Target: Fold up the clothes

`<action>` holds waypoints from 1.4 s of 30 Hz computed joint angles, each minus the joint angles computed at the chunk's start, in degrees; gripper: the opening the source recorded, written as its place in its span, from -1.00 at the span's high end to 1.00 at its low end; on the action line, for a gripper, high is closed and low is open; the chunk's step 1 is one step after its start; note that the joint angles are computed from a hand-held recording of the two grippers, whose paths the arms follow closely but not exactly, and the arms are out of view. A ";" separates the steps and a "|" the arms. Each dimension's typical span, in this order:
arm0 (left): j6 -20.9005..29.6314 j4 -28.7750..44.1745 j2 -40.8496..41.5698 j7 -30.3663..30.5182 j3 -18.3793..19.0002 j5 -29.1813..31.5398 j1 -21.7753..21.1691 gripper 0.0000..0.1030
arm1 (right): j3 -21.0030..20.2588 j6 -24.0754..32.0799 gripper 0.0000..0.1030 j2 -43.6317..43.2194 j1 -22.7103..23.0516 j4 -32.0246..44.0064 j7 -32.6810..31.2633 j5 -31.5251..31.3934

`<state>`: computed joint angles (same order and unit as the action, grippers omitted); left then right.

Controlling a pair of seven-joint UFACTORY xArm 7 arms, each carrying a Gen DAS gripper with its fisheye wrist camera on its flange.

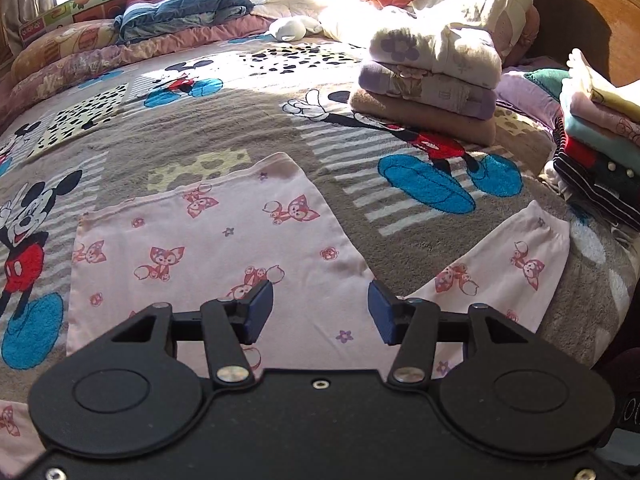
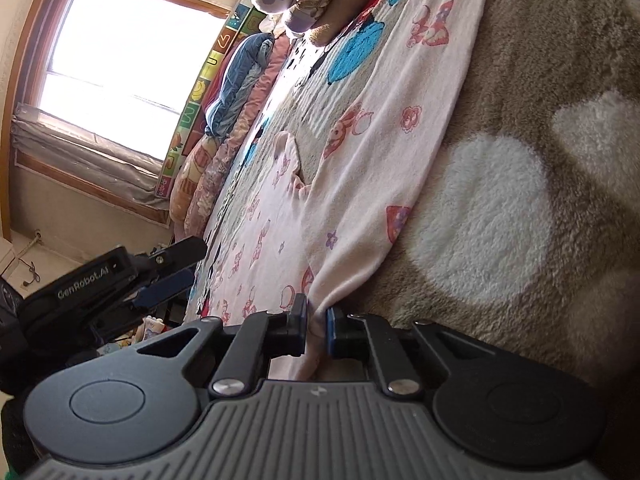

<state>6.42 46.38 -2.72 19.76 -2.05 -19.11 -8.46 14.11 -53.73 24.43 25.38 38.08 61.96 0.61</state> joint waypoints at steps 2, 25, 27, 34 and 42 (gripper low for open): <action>3.02 5.49 3.98 -5.65 -0.51 6.55 0.80 -0.02 | -0.45 0.63 0.85 -0.24 1.06 -0.12 -2.36 1.24; 43.89 63.77 44.01 -23.66 6.46 41.38 -9.44 0.25 | 0.23 -0.32 0.89 0.19 -2.20 -0.85 0.36 -4.43; 43.23 63.28 44.33 -25.00 8.13 45.07 -11.22 0.23 | 0.27 -0.64 0.89 0.54 -2.55 -0.69 1.03 -5.13; 45.71 66.24 47.56 -25.72 10.87 54.60 -14.59 0.23 | 0.31 -1.21 0.89 1.28 -3.71 -0.14 2.97 -7.53; 39.89 69.59 47.14 -36.48 6.05 41.48 -7.43 0.88 | 0.43 -1.49 0.89 1.48 -4.15 0.05 4.35 -8.34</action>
